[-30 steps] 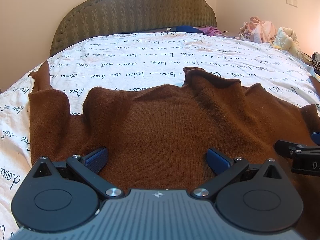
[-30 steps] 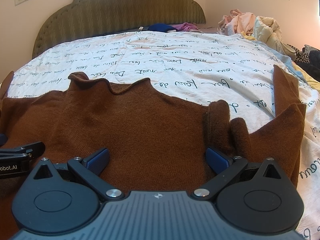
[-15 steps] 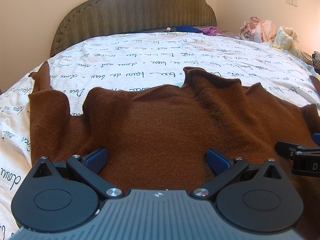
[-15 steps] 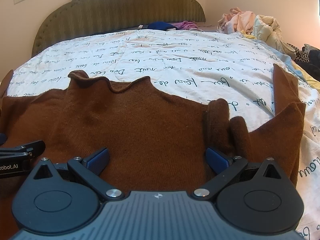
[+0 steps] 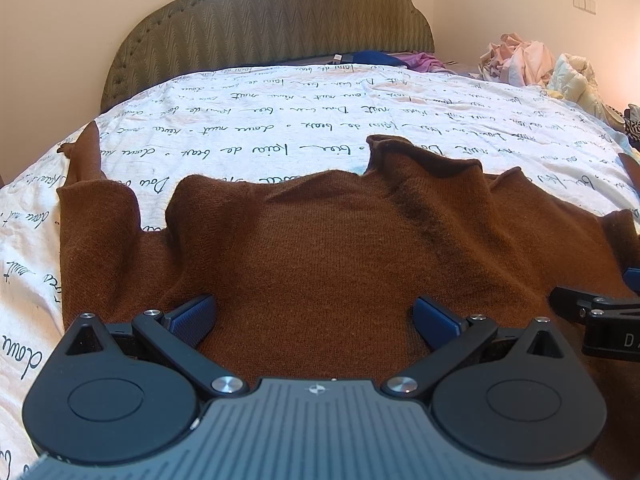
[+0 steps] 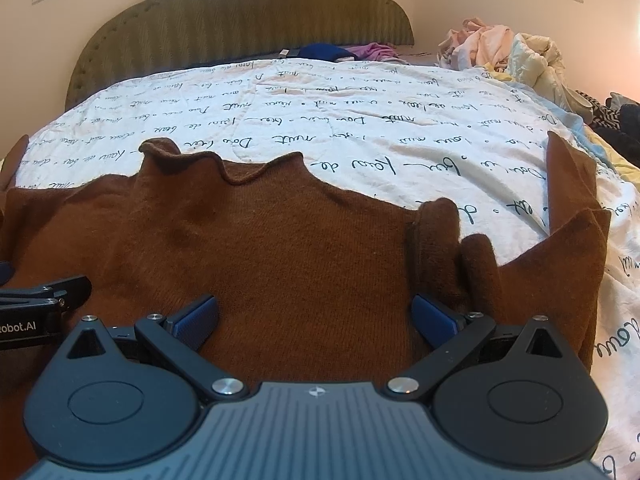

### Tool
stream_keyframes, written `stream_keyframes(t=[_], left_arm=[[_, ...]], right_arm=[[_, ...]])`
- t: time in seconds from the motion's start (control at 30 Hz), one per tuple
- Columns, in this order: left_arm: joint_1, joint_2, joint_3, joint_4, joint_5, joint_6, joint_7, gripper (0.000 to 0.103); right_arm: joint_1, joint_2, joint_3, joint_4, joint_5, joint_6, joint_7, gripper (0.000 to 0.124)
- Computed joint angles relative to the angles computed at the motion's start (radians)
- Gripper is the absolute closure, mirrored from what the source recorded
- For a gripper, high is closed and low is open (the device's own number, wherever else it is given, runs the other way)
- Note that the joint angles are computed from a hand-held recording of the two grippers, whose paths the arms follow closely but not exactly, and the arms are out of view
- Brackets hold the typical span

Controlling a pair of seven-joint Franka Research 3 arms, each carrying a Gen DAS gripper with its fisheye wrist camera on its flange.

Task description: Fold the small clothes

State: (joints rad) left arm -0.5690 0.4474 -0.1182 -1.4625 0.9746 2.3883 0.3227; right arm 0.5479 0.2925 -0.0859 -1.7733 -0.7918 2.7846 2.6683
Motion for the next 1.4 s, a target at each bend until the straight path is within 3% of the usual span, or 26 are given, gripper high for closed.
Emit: stream_keyframes(t=[0.07, 0.2, 0.27, 0.4, 0.43, 0.53, 0.6, 0.67, 0.73, 0.8, 0.83, 0.9, 0.93, 1.03, 1.13, 1.2, 1.23, 1.27, 1.4], left_arm=[[0.005, -0.005, -0.013, 0.011, -0.029, 0.005, 0.016, 0.000], [-0.005, -0.011, -0.015, 0.030, -0.018, 0.106, -0.067, 0.000], [0.014, 0.035, -0.053, 0.102, -0.124, 0.129, 0.022, 0.000], [-0.013, 0.135, -0.061, 0.247, -0.238, 0.129, 0.140, 0.000], [-0.025, 0.154, -0.056, 0.273, -0.252, 0.127, 0.160, 0.000], [-0.040, 0.207, -0.056, 0.338, -0.325, 0.116, 0.232, 0.000], [-0.052, 0.243, -0.052, 0.387, -0.378, 0.069, 0.276, 0.000], [-0.062, 0.258, -0.038, 0.404, -0.417, 0.024, 0.298, 0.000], [-0.087, 0.248, 0.000, 0.375, -0.385, 0.040, 0.288, 0.000], [-0.103, 0.243, 0.015, 0.360, -0.354, 0.038, 0.304, 0.000], [-0.112, 0.241, 0.023, 0.355, -0.335, 0.035, 0.313, 0.000], [-0.130, 0.238, 0.040, 0.342, -0.291, 0.037, 0.315, 0.000], [-0.135, 0.234, 0.047, 0.329, -0.273, 0.051, 0.298, 0.000], [-0.129, 0.221, 0.048, 0.303, -0.256, 0.079, 0.256, 0.000], [-0.126, 0.221, 0.046, 0.298, -0.241, 0.093, 0.248, 0.000], [-0.127, 0.223, 0.046, 0.300, -0.233, 0.095, 0.243, 0.000], [-0.127, 0.221, 0.047, 0.295, -0.228, 0.096, 0.239, 0.000], [-0.126, 0.221, 0.047, 0.295, -0.226, 0.098, 0.237, 0.000], [-0.119, 0.210, 0.045, 0.273, -0.222, 0.125, 0.218, 0.000]], right_arm=[[-0.024, -0.004, 0.021, -0.001, 0.055, 0.008, -0.068, 0.021], [-0.055, -0.053, 0.002, -0.063, 0.077, 0.124, -0.124, 0.021], [-0.065, -0.080, -0.032, -0.082, 0.038, 0.154, -0.121, 0.021], [-0.154, -0.112, -0.060, -0.091, 0.014, 0.185, -0.179, 0.021], [-0.194, -0.109, -0.052, -0.084, 0.066, 0.187, -0.228, 0.021], [-0.360, -0.074, 0.033, -0.044, 0.417, 0.174, -0.563, 0.021], [-0.490, -0.022, 0.124, 0.010, 0.662, 0.176, -0.785, 0.021], [-0.547, 0.041, 0.145, 0.109, 0.778, 0.105, -0.854, 0.021], [-0.645, 0.108, 0.226, 0.200, 0.964, 0.060, -0.997, 0.021], [-0.679, 0.175, 0.245, 0.292, 1.057, 0.004, -1.045, 0.021], [-0.688, 0.203, 0.251, 0.333, 1.088, -0.027, -1.072, 0.024], [-0.684, 0.259, 0.237, 0.412, 1.126, -0.070, -1.090, 0.046], [-0.670, 0.287, 0.209, 0.458, 1.130, -0.107, -1.059, 0.069], [-0.627, 0.351, 0.132, 0.552, 1.148, -0.166, -0.978, 0.073], [-0.623, 0.397, 0.117, 0.613, 1.187, -0.194, -0.981, 0.074], [-0.641, 0.424, 0.141, 0.652, 1.231, -0.215, -1.000, 0.091], [-0.638, 0.433, 0.138, 0.663, 1.240, -0.215, -0.990, 0.111], [-0.634, 0.430, 0.135, 0.656, 1.249, -0.204, -0.983, 0.119], [-0.654, 0.333, 0.199, 0.499, 1.360, -0.058, -1.087, 0.120]])
